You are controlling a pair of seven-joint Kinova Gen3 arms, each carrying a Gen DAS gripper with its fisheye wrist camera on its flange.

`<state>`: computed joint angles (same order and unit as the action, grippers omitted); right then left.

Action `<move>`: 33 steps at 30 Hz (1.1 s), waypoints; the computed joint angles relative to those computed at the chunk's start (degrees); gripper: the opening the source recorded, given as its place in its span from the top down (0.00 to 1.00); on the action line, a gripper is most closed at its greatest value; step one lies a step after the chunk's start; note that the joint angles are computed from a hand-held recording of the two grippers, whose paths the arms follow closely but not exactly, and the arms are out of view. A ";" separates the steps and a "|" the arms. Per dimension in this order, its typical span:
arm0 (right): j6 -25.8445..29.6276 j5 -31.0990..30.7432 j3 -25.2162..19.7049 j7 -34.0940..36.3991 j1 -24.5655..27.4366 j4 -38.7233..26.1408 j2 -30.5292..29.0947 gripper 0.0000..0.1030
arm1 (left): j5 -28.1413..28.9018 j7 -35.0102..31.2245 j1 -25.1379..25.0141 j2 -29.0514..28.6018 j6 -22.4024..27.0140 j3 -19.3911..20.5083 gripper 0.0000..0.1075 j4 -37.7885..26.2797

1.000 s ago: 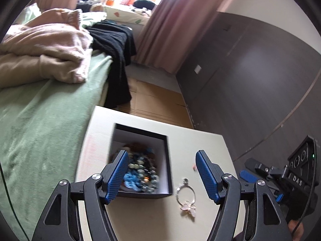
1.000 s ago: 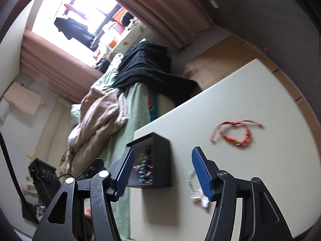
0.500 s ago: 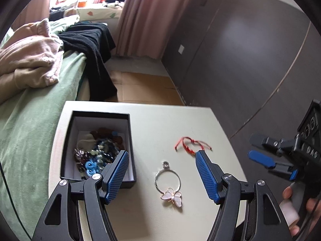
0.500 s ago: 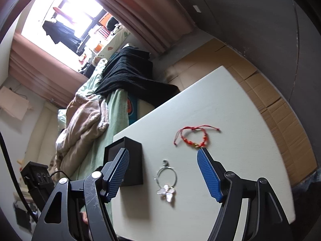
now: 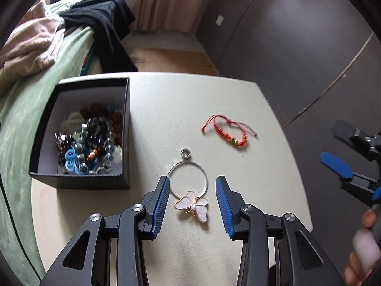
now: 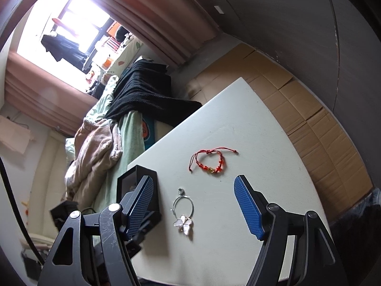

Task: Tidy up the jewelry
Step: 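Lower the left tool onto the silver hoop of the butterfly pendant and close it, then close the right tool on the red string bracelet while the left tool lifts the hoop toward the box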

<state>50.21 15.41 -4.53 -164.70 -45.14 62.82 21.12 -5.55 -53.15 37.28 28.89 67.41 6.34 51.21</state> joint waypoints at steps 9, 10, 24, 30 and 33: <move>-0.55 -1.16 -0.24 -0.90 0.97 1.44 -0.31 0.31 | -2.29 6.09 1.46 3.60 4.65 -2.08 0.79 -3.62; -0.56 -1.33 -0.32 -0.79 1.08 1.40 -0.21 0.31 | -2.60 6.18 1.62 4.00 5.07 -2.13 0.79 -4.09; 0.82 -3.84 -0.49 1.11 2.27 0.07 1.20 0.31 | -10.37 7.19 6.90 8.71 10.69 -4.87 0.97 -10.06; 3.31 -5.55 -0.56 3.42 2.63 -3.33 3.68 0.31 | -4.22 5.70 2.36 5.25 4.17 -2.25 0.99 -4.36; 4.53 -5.97 -0.32 4.42 2.53 -4.74 4.64 0.31 | -3.28 5.35 1.53 3.36 1.07 -1.88 1.00 -2.19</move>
